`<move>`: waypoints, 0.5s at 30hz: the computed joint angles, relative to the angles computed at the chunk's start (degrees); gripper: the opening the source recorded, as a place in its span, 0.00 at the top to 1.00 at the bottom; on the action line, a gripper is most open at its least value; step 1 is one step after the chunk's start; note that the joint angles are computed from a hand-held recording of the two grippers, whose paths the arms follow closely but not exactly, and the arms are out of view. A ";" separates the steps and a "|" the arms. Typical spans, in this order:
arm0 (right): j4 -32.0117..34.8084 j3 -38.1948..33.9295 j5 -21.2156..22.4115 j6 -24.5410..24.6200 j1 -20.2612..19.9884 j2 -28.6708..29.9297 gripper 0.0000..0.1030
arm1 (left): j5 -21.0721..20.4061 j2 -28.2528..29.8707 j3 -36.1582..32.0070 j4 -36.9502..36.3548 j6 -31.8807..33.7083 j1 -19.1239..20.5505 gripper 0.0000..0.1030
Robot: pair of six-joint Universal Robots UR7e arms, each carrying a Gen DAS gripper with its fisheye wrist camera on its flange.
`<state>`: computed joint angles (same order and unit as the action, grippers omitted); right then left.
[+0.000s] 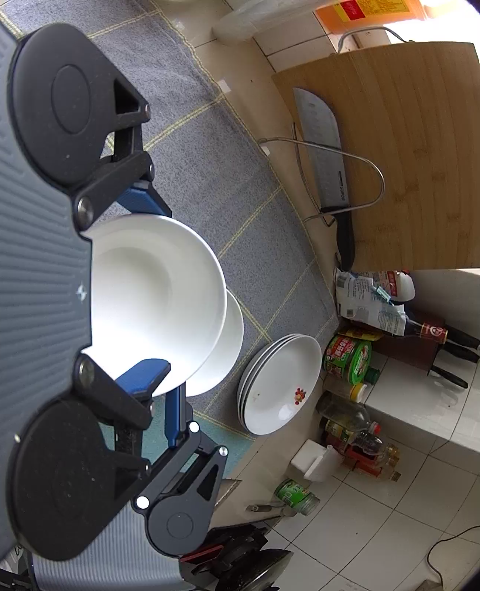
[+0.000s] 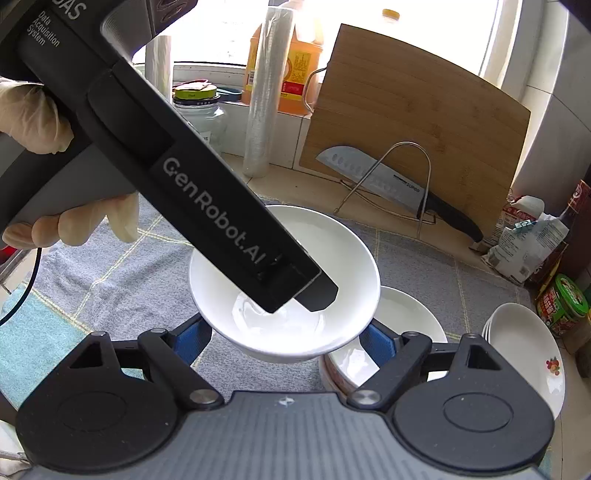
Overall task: Organize plates and bowls
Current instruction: 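Lower the white bowl onto the nested bowls and open the left tool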
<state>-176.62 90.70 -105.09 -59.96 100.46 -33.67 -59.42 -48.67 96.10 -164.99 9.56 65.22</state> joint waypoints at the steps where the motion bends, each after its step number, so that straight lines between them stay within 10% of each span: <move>1: -0.67 0.15 -0.20 0.07 -0.12 -0.18 0.13 | -0.16 0.48 -0.55 -0.01 0.52 -0.13 0.23; 15: -1.16 -4.07 -2.49 2.74 -1.88 0.65 0.13 | -3.49 7.00 -10.05 3.51 4.39 0.20 0.23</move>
<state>-177.78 86.63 -107.58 -57.22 98.58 -33.02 -62.91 -41.67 86.06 -161.48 13.95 65.43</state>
